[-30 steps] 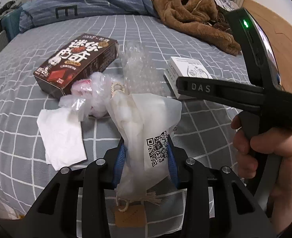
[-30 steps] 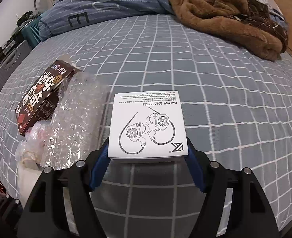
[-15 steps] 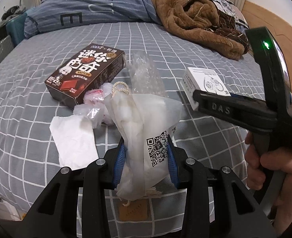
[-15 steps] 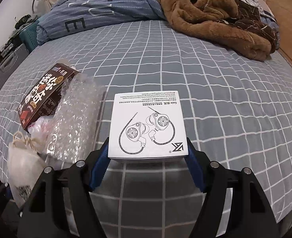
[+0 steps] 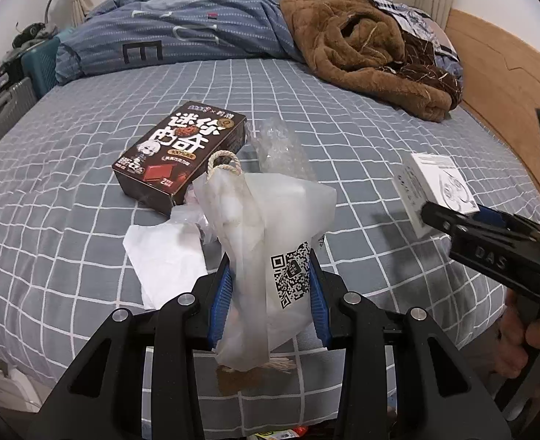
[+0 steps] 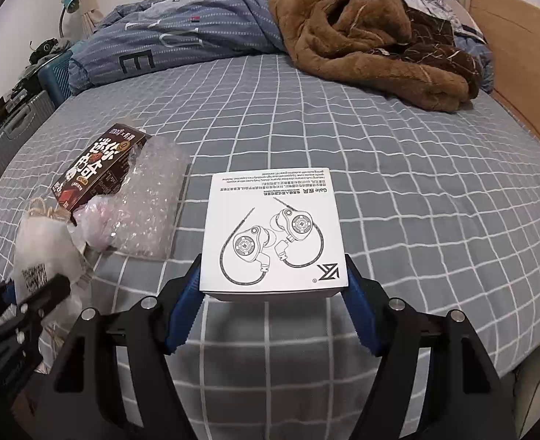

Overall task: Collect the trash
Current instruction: 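Lift the box and paper bag and carry them off the bed over the bin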

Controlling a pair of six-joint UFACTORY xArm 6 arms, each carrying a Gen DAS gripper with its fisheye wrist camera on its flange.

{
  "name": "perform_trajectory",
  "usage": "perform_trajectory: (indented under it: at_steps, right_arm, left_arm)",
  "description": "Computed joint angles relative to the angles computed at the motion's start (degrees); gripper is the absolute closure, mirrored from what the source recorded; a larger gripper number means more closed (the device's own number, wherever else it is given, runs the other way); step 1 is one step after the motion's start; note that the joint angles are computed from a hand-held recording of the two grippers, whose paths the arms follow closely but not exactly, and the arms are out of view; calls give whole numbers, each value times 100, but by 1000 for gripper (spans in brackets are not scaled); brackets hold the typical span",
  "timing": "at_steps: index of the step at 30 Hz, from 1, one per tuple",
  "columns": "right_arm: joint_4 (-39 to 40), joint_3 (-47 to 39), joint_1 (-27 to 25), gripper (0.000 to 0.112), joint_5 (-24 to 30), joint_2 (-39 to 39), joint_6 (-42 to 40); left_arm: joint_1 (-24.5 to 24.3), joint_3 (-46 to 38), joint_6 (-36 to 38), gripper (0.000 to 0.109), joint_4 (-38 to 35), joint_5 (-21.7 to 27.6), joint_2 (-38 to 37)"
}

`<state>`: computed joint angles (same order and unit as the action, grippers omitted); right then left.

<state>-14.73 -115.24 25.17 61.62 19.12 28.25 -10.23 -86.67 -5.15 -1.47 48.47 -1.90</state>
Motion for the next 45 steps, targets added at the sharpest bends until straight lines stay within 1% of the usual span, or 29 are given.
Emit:
perform_trajectory:
  at_steps: [5,11,16,22,28,35,45]
  right_arm:
    - [-168,483,75,44,-30,-437,179]
    - [-348,868,244,45,-165,-855,288]
    - [-504,1142,435,45,-234,-1144,369]
    - [-650,1700,615,44,-254,-1604,545]
    - [-722,2274,775,44,-244,-2076,779]
    - [-931,2804,1020,45,-136,-2519,1029]
    - [-989,3568,1409,45,-46,-3086,1436]
  left_arm:
    - [32,70,-56,72,14,1,-106]
    - [105,585,-23,72,-78,58,-605]
    - [122,880,-107,72,-43,91,-941]
    - [174,1151,-148,72,-133,152,-1247]
    - [121,1541,-132,72,-218,218,-1647]
    - [103,1859,-214,72,-119,222,-2019]
    - [94,2449,-193,72,-159,446,-2691]
